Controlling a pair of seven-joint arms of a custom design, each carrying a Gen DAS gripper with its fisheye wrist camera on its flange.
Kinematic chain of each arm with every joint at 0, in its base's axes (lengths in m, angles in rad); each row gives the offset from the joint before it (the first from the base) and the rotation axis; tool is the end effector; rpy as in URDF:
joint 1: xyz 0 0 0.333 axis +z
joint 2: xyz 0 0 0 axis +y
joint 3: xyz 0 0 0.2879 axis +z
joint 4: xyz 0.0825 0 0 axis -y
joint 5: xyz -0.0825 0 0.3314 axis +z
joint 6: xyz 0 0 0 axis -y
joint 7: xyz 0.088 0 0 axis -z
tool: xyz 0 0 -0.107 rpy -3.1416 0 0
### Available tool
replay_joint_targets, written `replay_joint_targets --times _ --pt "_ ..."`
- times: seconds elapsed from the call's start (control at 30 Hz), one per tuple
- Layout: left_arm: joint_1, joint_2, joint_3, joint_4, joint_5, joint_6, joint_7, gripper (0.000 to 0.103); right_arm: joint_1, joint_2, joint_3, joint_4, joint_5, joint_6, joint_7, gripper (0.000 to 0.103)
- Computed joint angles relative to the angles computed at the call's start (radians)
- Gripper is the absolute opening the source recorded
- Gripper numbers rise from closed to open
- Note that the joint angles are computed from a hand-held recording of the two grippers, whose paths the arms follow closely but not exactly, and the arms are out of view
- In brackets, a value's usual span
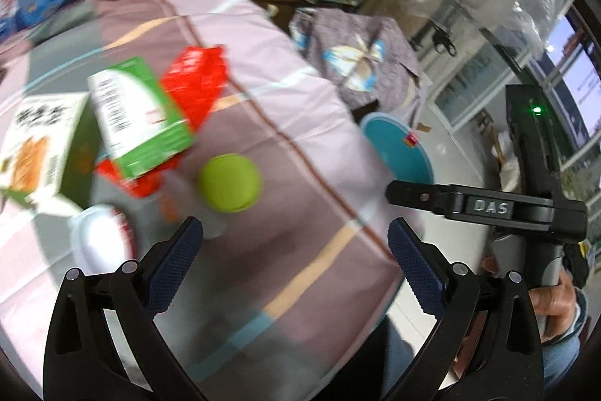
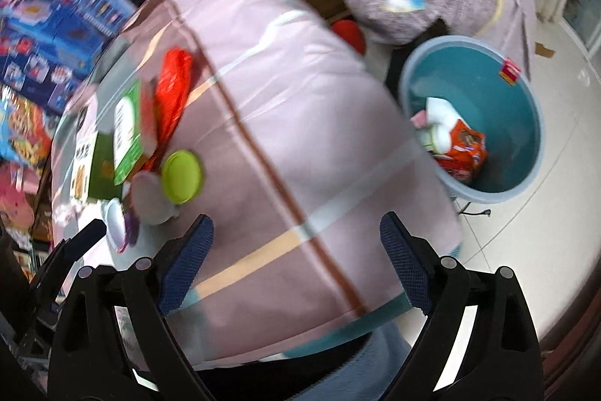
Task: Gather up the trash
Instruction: 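Move both tools back over the table toward the white plastic egg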
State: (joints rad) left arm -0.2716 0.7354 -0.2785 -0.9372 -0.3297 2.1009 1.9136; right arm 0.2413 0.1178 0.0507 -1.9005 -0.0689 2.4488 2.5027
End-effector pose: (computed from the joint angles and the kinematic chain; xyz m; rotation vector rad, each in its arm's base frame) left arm 0.6400 -0.3171 0.4953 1.2500 -2.6056 0.9834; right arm 0.5508 0.1644 0.4798 -1.2717 2.4055 -0.1693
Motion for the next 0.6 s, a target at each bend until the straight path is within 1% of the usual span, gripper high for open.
replay_joint_targets --times 0.17,0.23,0.3,0.37,0.47,0.6 --pt "0.063 -0.09 0.029 -0.182 -0.018 0.093 -0.001 0.099 0.02 0.078 0.022 0.103 0.02 -0.032 -0.043 0.086" --pt "0.075 -0.107 0.048 -0.229 -0.003 0.124 -0.013 0.099 0.026 0.121 0.031 0.152 0.04 -0.045 -0.067 0.086" --pt "0.084 -0.107 0.061 -0.249 0.01 0.138 -0.033 0.099 0.03 0.158 0.037 0.195 0.056 -0.06 -0.09 0.086" --pt "0.091 -0.096 0.069 -0.247 0.021 0.143 -0.061 0.099 0.033 0.192 0.043 0.233 0.074 -0.07 -0.11 0.086" --pt "0.096 -0.047 0.075 -0.19 0.037 0.134 -0.102 0.099 0.035 0.241 0.046 0.288 0.099 -0.091 -0.128 0.086" --pt "0.077 0.019 0.09 -0.099 0.09 0.122 -0.149 0.099 0.036 0.282 0.043 0.335 0.111 -0.114 -0.136 0.086"
